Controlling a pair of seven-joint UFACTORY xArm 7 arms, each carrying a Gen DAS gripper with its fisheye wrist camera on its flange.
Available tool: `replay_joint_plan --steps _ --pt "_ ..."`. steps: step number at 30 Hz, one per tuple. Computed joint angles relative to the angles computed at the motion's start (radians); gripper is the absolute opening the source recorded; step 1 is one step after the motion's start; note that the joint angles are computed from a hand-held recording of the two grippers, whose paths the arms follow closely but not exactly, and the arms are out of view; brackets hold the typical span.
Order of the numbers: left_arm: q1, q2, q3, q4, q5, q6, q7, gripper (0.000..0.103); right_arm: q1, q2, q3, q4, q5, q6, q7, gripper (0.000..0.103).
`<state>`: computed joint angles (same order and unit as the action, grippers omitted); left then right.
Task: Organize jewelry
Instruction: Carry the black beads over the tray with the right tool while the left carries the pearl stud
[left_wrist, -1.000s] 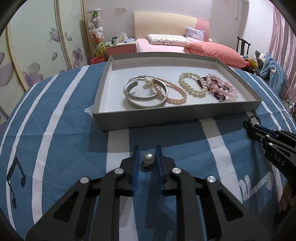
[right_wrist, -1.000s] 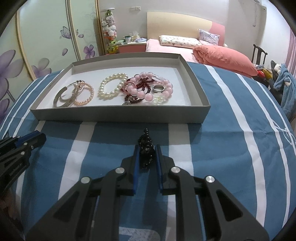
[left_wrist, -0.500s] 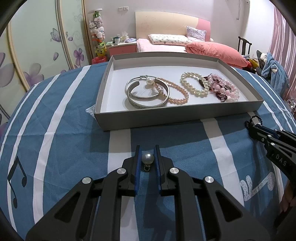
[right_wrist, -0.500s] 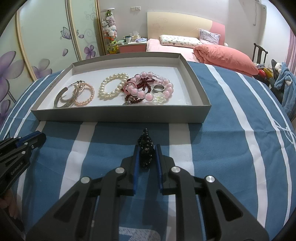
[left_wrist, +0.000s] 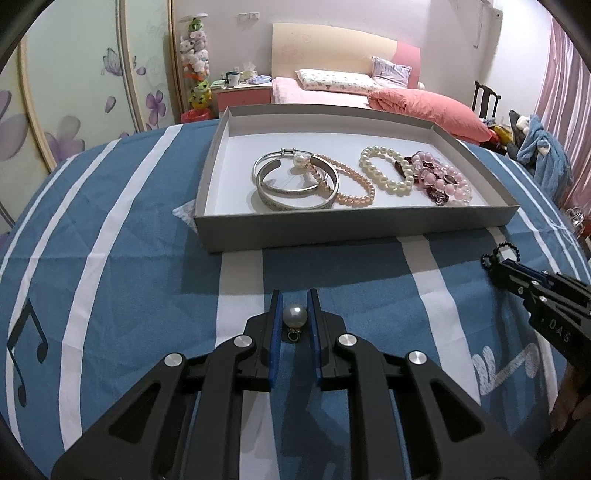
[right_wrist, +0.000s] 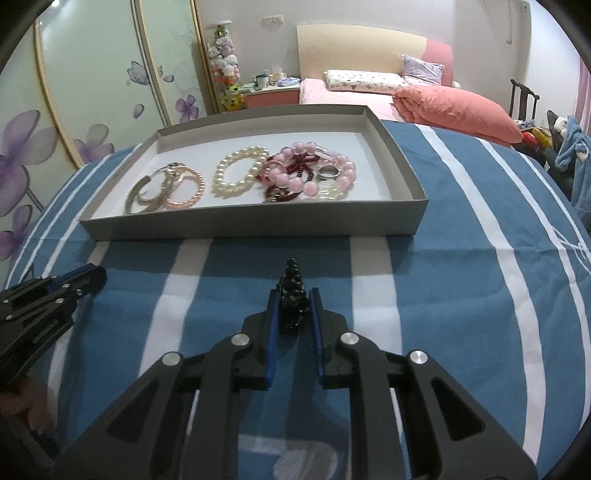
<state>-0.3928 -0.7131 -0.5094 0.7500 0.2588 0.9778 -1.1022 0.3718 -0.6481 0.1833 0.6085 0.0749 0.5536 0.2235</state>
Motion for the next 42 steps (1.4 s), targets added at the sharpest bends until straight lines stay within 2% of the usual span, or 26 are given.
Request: replay_joint_plan --steps 4,9,13,23,28,32,42 --pt "-0.012 -0.053 -0.003 -0.027 -0.003 -0.035 -0.018 0.014 0.034 -0.050 -0.014 -0.027 0.032 -0.029 -0.007 0.016" --pt "0.019 -0.126 -0.056 -0.023 0.041 -0.067 -0.041 0.014 0.052 -0.116 -0.002 -0.051 0.042 -0.081 0.004 0.016" --pt "0.072 -0.162 -0.122 0.005 0.095 -0.074 -0.052 0.014 0.042 -0.157 0.021 -0.059 0.022 -0.143 0.026 0.016" --pt "0.210 -0.206 -0.227 0.063 0.178 -0.097 -0.049 0.014 -0.053 -0.249 0.120 -0.088 -0.088 -0.335 0.126 0.016" --pt "0.264 -0.221 -0.258 0.079 0.186 -0.117 -0.053 0.014 -0.159 -0.292 0.197 -0.097 -0.156 -0.414 0.190 0.016" --pt "0.301 -0.225 -0.275 0.089 0.183 -0.123 -0.055 0.014 -0.196 -0.290 0.223 -0.090 -0.189 -0.441 0.219 0.016" --pt "0.350 -0.243 -0.288 0.093 0.177 -0.135 -0.040 0.014 -0.232 -0.244 0.235 -0.069 -0.224 -0.464 0.256 0.016"
